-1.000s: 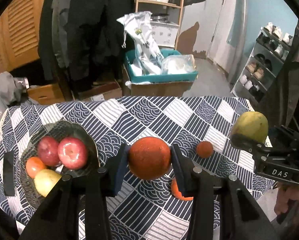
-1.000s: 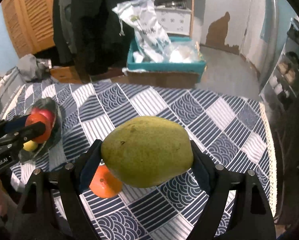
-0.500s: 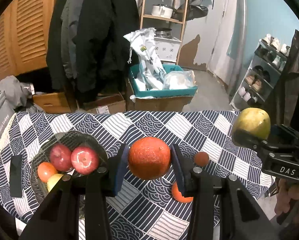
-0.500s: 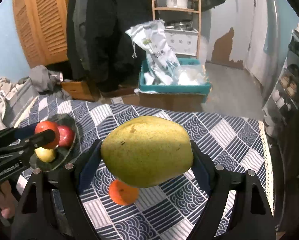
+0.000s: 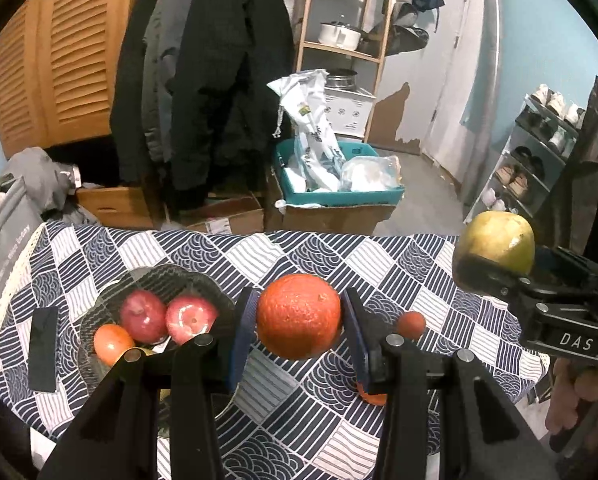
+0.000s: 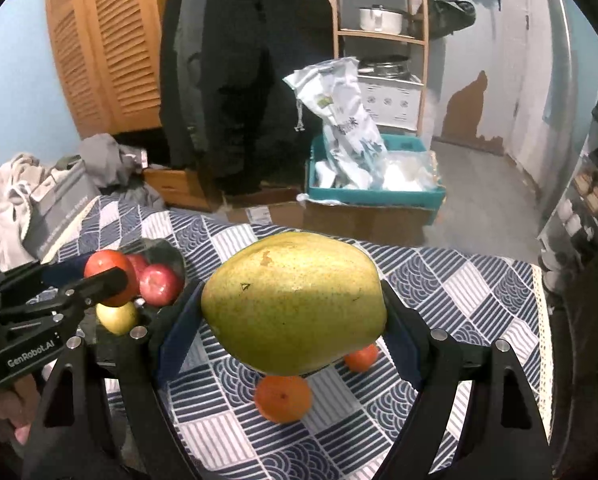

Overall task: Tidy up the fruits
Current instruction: 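Lift and carry the orange in the left tool while the right tool carries the mango to the bowl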

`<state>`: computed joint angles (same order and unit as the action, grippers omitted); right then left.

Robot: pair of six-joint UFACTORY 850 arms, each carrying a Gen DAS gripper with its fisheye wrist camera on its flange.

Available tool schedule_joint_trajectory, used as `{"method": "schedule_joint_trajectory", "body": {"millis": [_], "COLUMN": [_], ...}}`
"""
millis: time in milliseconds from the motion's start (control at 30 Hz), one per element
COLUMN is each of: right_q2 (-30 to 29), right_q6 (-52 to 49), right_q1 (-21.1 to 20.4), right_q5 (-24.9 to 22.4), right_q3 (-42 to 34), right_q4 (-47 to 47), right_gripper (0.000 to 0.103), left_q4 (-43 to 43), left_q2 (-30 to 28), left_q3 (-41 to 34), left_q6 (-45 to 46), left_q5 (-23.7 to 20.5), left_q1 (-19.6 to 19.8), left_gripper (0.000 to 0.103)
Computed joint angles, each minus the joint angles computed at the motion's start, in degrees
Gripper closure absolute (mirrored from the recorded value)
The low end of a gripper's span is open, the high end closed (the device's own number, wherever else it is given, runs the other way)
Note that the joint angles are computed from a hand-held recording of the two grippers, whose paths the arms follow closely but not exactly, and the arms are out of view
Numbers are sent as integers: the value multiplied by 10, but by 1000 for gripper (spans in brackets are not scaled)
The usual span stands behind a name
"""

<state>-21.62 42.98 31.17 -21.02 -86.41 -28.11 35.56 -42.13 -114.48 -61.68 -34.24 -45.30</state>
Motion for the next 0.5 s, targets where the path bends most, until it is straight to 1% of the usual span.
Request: {"method": "schedule_joint_trajectory", "body": {"millis": [500], "right_q2": [-78], "right_q6": [-128], "right_q1": [19], "right_q5": [-24], "right_q3": [-101], "right_q4": [130], "right_gripper": [20], "left_q4": [14], "left_q2": [48], "left_q3": [87], "left_q6": [-54], "left_q5": [8], "left_q1": [24], "left_gripper": [60]}}
